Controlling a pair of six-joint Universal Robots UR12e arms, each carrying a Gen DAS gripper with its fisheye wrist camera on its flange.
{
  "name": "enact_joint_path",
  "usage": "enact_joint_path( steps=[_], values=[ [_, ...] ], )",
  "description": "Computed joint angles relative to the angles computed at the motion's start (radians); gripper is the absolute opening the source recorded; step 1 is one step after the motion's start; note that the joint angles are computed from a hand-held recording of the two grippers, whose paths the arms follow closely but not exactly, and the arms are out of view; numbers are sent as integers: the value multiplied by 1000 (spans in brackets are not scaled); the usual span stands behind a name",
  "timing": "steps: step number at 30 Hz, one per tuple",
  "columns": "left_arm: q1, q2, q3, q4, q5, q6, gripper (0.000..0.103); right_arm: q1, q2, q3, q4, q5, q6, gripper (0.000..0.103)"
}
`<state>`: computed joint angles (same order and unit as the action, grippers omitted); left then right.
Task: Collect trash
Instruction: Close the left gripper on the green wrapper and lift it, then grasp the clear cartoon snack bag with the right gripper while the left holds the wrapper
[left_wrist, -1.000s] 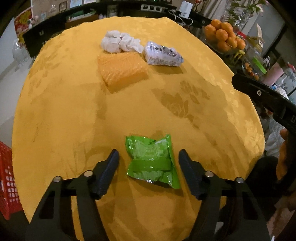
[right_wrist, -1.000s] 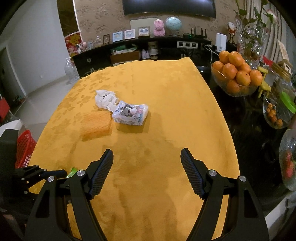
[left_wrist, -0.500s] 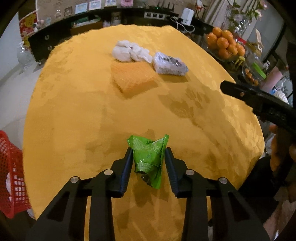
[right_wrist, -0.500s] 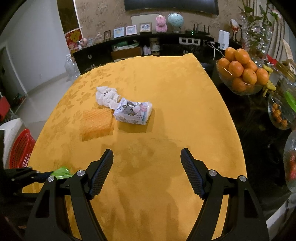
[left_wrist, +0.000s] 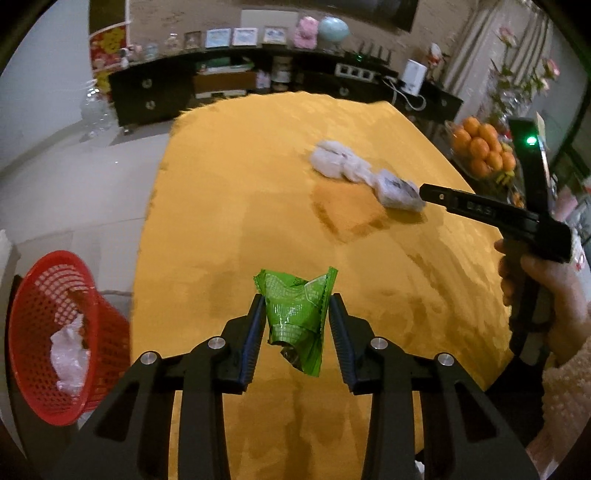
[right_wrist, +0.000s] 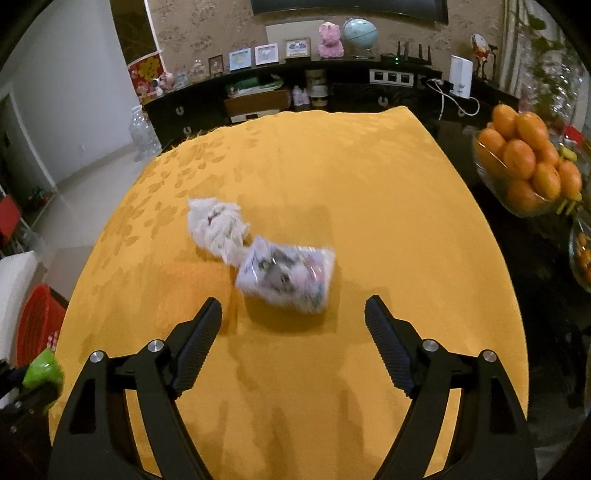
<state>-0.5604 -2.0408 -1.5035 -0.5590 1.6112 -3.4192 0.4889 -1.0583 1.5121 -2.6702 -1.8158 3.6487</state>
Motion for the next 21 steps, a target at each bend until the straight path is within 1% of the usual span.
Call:
enact_joint_path(
  steps=[6,11,15,18,21],
  values=[
    [16,18,-21,9,26,-20,34,-13,54,-75,59,14,4,78],
    [28,26,-33,6,35,-34,34,-12,89,-119,109,0,-7,78],
    [34,27,-37,4,40,-44,34,-11,106,-138,126,-18,-23,78],
    [38,29,-40,4,43,-49,34,-12,112,-145,142,-28,-19,78],
    [39,32,-44,6,50,-53,34,-13,113,-143,136,-33,-23,75]
  ],
)
